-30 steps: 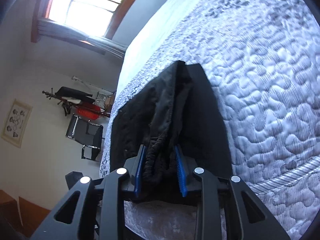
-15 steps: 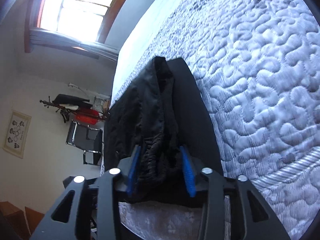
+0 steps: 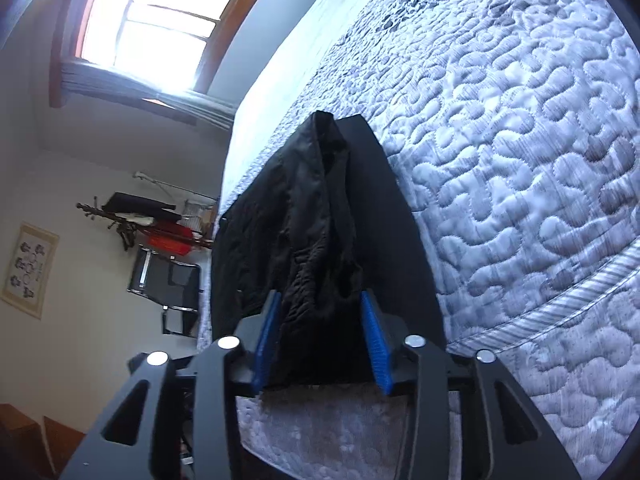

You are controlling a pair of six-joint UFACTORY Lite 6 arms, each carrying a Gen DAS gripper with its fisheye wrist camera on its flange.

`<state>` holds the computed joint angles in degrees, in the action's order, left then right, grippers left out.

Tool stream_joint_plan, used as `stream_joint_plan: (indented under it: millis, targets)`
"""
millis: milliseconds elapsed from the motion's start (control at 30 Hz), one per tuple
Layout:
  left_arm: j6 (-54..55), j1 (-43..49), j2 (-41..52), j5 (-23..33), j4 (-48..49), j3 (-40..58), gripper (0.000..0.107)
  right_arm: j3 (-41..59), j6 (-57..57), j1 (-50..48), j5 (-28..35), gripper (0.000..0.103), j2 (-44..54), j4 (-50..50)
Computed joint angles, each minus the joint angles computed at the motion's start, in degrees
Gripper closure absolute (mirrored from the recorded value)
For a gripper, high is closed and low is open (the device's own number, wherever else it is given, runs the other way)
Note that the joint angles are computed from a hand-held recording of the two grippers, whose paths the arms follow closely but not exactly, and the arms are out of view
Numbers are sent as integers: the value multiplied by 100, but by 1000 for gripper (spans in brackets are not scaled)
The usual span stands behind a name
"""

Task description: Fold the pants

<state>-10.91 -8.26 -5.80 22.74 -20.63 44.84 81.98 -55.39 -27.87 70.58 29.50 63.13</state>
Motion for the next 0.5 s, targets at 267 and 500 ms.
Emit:
stream_joint_plan:
  millis: [267, 500]
  targets:
    - [13, -52, 109, -41, -74, 24, 8, -175, -109, 33, -179, 65, -84, -60]
    - [280, 11, 272, -123, -357, 34, 6, -157, -92, 27, -189, 60, 112, -3]
